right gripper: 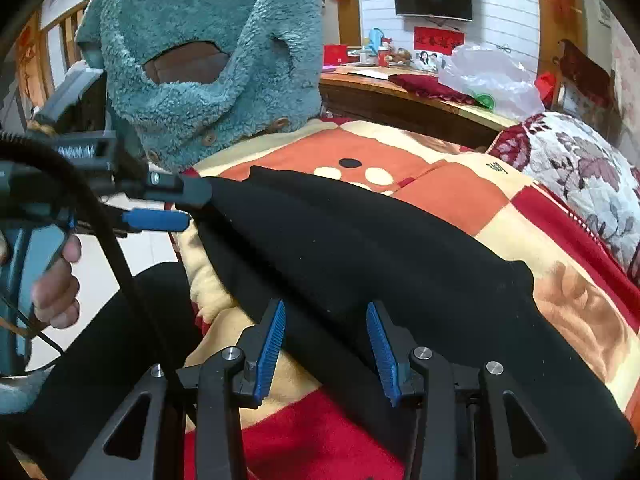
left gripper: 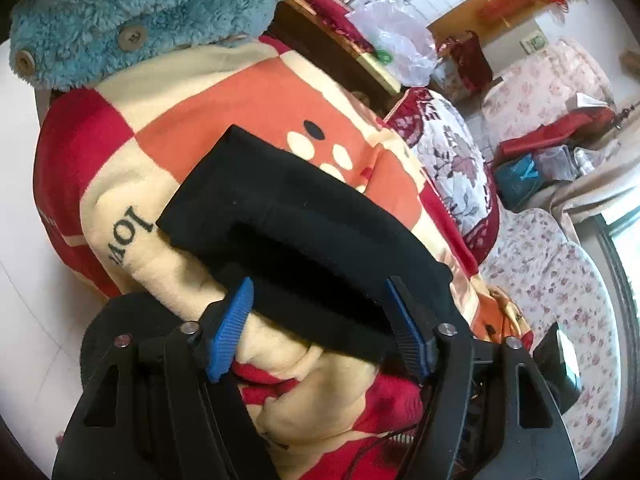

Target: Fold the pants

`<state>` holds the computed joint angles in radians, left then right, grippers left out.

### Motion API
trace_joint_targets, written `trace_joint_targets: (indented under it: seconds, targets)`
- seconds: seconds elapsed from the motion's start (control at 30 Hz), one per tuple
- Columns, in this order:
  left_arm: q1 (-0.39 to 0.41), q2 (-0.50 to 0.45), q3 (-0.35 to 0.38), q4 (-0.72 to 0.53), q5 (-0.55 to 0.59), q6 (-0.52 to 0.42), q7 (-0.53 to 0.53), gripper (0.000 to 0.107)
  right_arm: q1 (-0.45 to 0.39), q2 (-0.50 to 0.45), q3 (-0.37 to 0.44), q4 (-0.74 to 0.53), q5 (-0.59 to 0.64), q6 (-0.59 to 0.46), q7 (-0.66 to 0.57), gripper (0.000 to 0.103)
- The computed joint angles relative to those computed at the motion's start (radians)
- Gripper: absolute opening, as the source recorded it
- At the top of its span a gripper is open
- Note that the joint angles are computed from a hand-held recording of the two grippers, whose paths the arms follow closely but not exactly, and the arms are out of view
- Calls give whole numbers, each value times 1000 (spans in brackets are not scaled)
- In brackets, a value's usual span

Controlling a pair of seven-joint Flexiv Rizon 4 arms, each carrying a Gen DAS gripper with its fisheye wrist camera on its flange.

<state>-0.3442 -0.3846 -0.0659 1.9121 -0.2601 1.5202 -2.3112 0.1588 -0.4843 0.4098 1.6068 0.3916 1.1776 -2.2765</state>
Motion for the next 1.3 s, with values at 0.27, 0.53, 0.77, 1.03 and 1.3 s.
trace_joint_targets:
  seconds: [0.27, 0.53, 0.77, 1.03, 1.3]
  targets:
    - [-19, -38, 30, -52, -24, -21, -80, 71, 61, -25, -46, 45, -140, 114, 26, 41]
    - [-90, -81, 151, -149, 105, -93, -214, 59, -37, -53, 52, -17, -98, 35, -24, 18]
    - [-75, -38, 149, -180, 251, -113, -110, 16, -95, -31, 82, -108, 66, -169, -65, 6]
    - [28, -30, 35, -74, 156, -228, -56, 17, -21, -2, -9, -87, 120, -283, -52, 6]
    - [-95, 28, 175, -143, 389, -318, -225, 25, -35, 50, -52, -68, 203, -307, -25, 9]
